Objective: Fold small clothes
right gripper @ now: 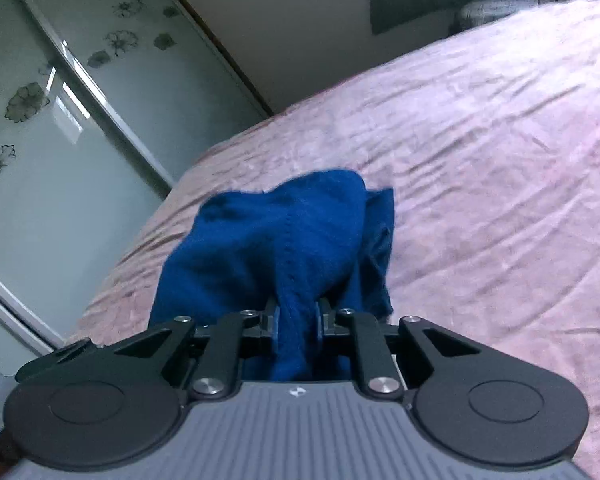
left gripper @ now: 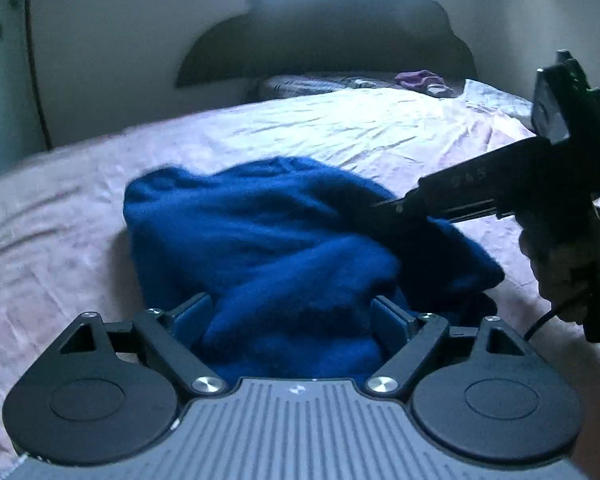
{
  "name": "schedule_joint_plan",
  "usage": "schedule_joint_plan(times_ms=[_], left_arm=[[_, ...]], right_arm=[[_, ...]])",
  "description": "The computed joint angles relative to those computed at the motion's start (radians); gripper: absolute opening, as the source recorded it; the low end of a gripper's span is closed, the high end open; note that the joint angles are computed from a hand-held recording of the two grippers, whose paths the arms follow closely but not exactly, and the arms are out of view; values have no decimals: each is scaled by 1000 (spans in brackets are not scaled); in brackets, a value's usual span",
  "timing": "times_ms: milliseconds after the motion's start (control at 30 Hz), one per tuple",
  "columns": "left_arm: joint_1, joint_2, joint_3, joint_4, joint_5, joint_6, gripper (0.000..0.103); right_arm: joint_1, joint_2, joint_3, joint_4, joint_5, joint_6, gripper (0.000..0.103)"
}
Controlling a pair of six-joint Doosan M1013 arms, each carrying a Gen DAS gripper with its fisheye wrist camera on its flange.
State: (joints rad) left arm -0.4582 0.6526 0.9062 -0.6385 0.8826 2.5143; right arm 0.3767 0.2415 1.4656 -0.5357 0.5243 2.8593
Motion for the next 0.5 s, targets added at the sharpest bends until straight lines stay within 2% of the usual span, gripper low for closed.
schedule_joint_plan(times_ms=[33, 67, 100, 167, 200, 267, 333, 367, 400, 467, 500], left_arm=[[4, 7, -17, -20, 15, -3, 89], [7, 17, -38, -31, 28, -21, 91], [8, 29, -63, -36, 36, -51, 93], [2, 46, -96, -19, 25, -118, 94], [-4, 58, -120, 11, 18, -167, 94], [-14, 80, -163, 58, 16, -245, 94], [-18, 114, -224, 101, 56, -319, 95], [-22, 132, -256, 136, 80, -364, 94], [-25, 142, -271, 168, 87, -396, 94], [-29, 138, -261, 189, 67, -399, 94], [-30, 131, -249, 191, 53, -392, 95]], right_arm=[[2, 0, -5, -13, 15, -1, 20], [8, 0, -16, -50, 45, 19, 27], [15, 6, -31, -116, 85, 67, 41], [30, 23, -65, -254, 173, 142, 55], [28, 33, -85, -271, 187, 120, 55], [10, 48, -112, -223, 127, 23, 55], [-11, 69, -142, -96, 83, -137, 55], [-18, 89, -171, -23, 106, -228, 53], [-20, 115, -207, 15, 164, -291, 53], [-13, 153, -250, -37, 281, -289, 55], [-13, 151, -244, -51, 284, -258, 55]])
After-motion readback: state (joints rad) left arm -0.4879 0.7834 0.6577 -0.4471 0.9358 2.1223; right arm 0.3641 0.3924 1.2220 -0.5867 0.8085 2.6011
